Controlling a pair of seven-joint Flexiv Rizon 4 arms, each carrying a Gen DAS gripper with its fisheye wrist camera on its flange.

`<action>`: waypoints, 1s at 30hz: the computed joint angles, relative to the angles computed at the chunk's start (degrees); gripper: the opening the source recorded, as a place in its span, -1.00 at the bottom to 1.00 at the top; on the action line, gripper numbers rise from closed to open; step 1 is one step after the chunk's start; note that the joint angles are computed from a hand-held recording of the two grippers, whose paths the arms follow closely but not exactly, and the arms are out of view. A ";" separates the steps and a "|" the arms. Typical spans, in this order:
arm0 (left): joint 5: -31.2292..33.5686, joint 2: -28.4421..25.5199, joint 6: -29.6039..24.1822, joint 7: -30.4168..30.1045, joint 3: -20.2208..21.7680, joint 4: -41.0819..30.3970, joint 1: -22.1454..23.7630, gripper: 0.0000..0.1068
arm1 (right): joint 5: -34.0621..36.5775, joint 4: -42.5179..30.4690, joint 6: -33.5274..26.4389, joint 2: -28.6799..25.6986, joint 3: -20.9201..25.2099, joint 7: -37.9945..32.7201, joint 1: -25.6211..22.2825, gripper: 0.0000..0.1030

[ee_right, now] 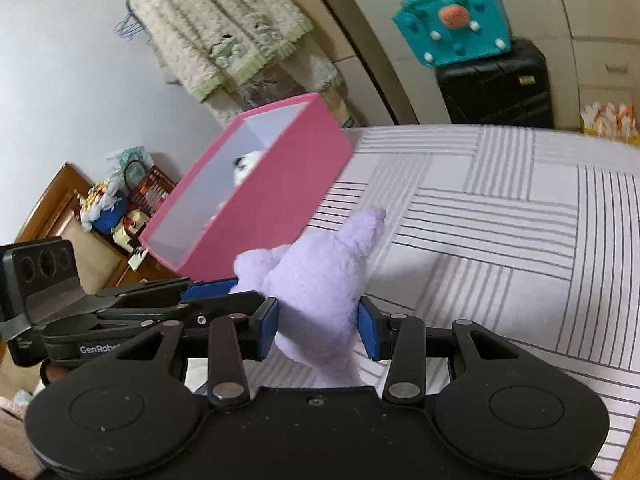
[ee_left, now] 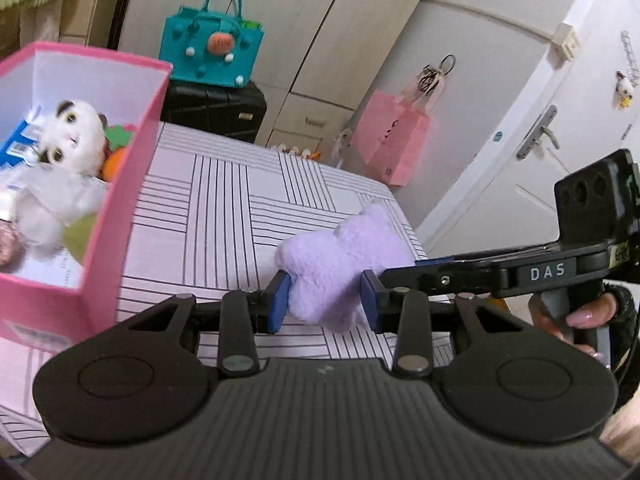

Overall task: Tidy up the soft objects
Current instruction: 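Carry the lavender plush into the pink box and open both grippers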

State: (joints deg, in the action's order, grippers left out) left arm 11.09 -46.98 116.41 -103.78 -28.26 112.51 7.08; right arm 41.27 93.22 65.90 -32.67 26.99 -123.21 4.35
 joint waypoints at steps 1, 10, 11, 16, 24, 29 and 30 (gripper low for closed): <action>0.71 0.40 0.61 -0.11 -0.47 0.86 0.81 -0.32 | -0.41 0.73 0.64 0.94 -0.02 0.01 0.65 -0.08; 7.49 5.71 7.77 -3.61 -0.90 8.26 7.34 -0.32 | -3.29 1.02 5.70 3.28 1.14 -1.22 5.85 -0.08; 7.74 6.44 8.70 -4.16 0.05 8.74 7.20 -0.32 | -3.91 0.58 6.34 3.01 1.35 -1.41 6.46 -0.08; 11.32 10.25 10.91 -6.79 3.25 10.52 9.61 -0.32 | -7.97 -3.95 7.36 0.01 1.96 0.11 9.69 -0.08; 15.48 10.97 10.44 -11.11 4.98 8.91 15.10 -0.32 | -21.37 -12.23 9.09 -7.16 0.34 3.37 16.12 -0.08; 11.36 10.57 9.13 -10.00 9.60 7.85 12.56 -0.32 | -26.80 -21.45 1.80 -13.52 1.03 4.93 17.32 -0.08; 10.51 10.67 8.45 -9.49 10.39 7.82 12.13 -0.32 | -26.93 -23.41 -0.30 -14.64 0.87 5.98 17.58 -0.08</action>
